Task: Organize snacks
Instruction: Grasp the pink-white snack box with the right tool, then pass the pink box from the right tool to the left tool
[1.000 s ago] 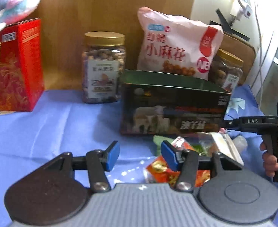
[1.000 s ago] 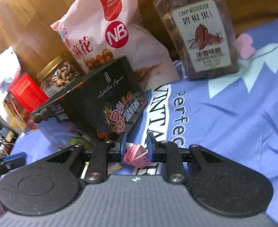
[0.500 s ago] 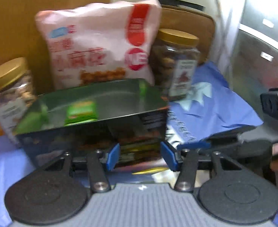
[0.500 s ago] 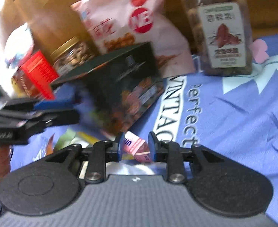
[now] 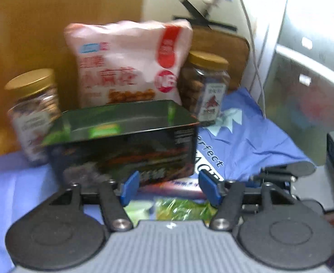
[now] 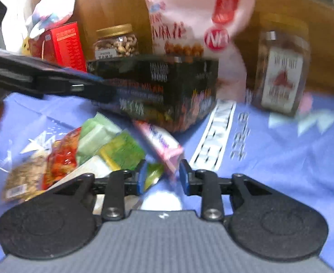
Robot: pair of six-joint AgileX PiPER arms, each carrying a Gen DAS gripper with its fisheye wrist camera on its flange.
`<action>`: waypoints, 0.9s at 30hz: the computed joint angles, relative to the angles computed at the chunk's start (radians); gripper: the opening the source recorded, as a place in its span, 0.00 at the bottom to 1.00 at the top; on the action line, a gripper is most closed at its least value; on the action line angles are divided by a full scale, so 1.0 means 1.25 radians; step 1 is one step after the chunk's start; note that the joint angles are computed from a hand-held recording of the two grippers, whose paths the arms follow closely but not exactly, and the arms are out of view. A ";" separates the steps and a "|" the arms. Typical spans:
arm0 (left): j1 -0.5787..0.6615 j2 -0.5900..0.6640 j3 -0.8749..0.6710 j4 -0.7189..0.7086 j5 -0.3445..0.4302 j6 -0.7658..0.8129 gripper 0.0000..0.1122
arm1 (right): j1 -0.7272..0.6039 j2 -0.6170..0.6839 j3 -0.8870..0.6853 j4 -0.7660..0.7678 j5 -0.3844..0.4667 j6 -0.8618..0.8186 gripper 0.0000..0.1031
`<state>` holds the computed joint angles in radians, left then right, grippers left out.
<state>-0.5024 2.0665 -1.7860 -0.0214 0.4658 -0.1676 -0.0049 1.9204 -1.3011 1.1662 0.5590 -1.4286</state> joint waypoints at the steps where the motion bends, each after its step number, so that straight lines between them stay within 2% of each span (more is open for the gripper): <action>1: 0.009 -0.031 0.053 -0.008 -0.029 -0.002 0.55 | 0.001 0.002 -0.003 0.015 -0.007 -0.032 0.50; 3: 0.022 -0.071 0.118 -0.006 -0.060 -0.025 0.55 | 0.004 0.028 -0.044 0.005 -0.003 -0.035 0.50; 5: 0.032 -0.074 0.120 -0.008 -0.053 -0.038 0.55 | 0.013 0.072 -0.113 -0.079 0.019 0.065 0.49; 7: 0.036 -0.048 0.069 -0.002 -0.016 -0.056 0.55 | 0.019 0.124 -0.193 -0.156 0.059 0.175 0.35; 8: 0.037 -0.031 0.040 -0.016 -0.002 -0.040 0.55 | 0.015 0.139 -0.219 -0.176 0.084 0.210 0.35; 10: 0.030 -0.004 -0.005 0.020 0.023 -0.075 0.55 | 0.013 0.110 -0.196 -0.184 0.087 0.210 0.29; 12: 0.028 -0.006 0.006 -0.005 0.000 -0.050 0.55 | -0.002 0.041 -0.123 -0.184 0.082 0.151 0.26; 13: 0.026 -0.010 0.016 -0.005 -0.013 -0.046 0.55 | -0.019 0.018 -0.103 -0.185 0.102 0.137 0.24; 15: 0.016 -0.017 0.035 0.091 -0.036 -0.119 0.57 | -0.067 -0.048 -0.040 -0.169 0.150 0.106 0.24; 17: 0.014 -0.022 0.046 0.251 -0.054 -0.258 0.69 | -0.111 -0.113 0.025 -0.147 0.172 0.064 0.24; 19: 0.024 -0.030 0.046 0.371 -0.051 -0.380 0.70 | -0.145 -0.158 0.078 -0.118 0.187 0.051 0.24; 20: 0.034 -0.038 0.045 0.384 -0.044 -0.411 0.70 | -0.166 -0.186 0.118 -0.091 0.194 0.034 0.24; 22: 0.060 -0.069 0.083 0.312 -0.085 -0.389 0.70 | -0.194 -0.231 0.193 -0.017 0.206 -0.021 0.24; 24: 0.074 -0.103 0.128 0.178 -0.113 -0.280 0.70 | -0.232 -0.259 0.255 0.065 0.267 -0.061 0.24; 27: 0.063 -0.164 0.246 0.107 -0.164 -0.219 0.70 | -0.231 -0.282 0.315 0.127 0.321 -0.075 0.24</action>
<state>-0.4232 1.8611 -1.4791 0.1122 0.2613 -0.4412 -0.2936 1.5683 -0.9069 1.3255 0.9607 -1.5219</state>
